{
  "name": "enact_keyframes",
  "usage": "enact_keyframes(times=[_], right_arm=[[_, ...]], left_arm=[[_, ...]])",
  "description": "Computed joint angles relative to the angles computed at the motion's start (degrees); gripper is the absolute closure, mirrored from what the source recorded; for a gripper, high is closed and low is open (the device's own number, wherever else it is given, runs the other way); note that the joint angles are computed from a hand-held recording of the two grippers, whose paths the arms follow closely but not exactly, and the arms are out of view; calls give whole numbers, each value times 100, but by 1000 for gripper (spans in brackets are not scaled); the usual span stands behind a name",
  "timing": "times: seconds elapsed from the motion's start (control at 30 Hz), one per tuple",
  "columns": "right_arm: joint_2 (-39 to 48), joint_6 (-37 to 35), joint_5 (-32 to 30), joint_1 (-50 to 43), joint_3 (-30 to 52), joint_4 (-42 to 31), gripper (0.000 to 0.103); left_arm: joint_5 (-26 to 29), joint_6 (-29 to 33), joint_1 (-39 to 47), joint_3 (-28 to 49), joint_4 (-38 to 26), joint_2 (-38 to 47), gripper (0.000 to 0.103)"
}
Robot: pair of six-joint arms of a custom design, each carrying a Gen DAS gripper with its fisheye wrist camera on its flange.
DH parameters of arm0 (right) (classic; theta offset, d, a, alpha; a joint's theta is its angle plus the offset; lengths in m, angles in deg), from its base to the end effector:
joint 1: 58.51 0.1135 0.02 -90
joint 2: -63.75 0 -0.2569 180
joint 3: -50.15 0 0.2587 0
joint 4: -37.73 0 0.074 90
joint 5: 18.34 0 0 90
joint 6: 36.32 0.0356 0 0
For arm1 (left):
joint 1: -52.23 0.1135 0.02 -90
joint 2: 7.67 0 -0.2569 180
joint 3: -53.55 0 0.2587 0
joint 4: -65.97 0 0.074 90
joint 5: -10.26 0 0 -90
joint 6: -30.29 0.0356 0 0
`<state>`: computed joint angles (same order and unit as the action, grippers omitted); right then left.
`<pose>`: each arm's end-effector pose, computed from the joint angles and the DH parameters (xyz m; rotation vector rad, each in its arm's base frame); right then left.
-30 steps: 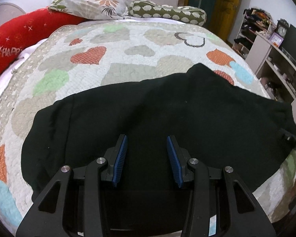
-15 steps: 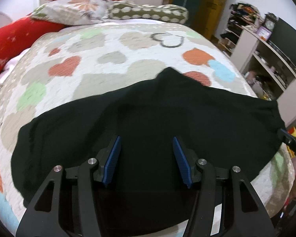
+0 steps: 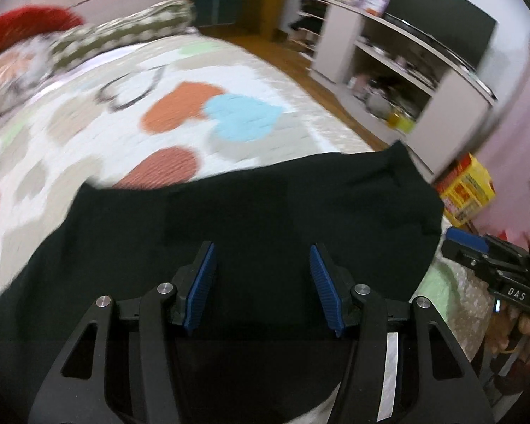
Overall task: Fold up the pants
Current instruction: 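Grasp the folded pants edge with the left tool while the right tool grasps the other end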
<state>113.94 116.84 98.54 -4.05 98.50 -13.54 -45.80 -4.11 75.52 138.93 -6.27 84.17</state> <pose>0.1163 0.1351 0.2180 0.3716 2.3709 0.3865 0.2886 0.1026 0.2396 0.7932 2.4582 -0.4461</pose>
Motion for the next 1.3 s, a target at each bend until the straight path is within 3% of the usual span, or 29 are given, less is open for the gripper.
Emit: enact_keyframes(times=[0.17,0.5,0.87,1.0,1.03,1.1,1.13,1.3], right_arm=[[42,-136,-193,-223,-162,444,58],[187,-314,-444,-491,-341,933,57],[448,-488,-546,-849,-650,1895,49],[545,-509,-572,-1015,-832,2468,48],[539,-510,-617,-1067,-866,2585,50],[499,-631,-763,-1197,-924,2820,74],[492,-649,-792,-1221,-898,2838,80],[647,-1037,-360,-840,-264,2526,84]], left_arm=[[94,-100,-688,248,-175,170,49],[22,-485,-1736,699,54,761,49],[-451,-840,-2375,841,688,1259,49],[-314,-816,-2350,830,748,1327,49],[-245,-810,-2313,873,699,1379,49],[-128,-823,-2246,907,665,1440,49],[-86,-829,-2203,916,643,1443,49],[92,-850,-1891,1236,215,1395,49]])
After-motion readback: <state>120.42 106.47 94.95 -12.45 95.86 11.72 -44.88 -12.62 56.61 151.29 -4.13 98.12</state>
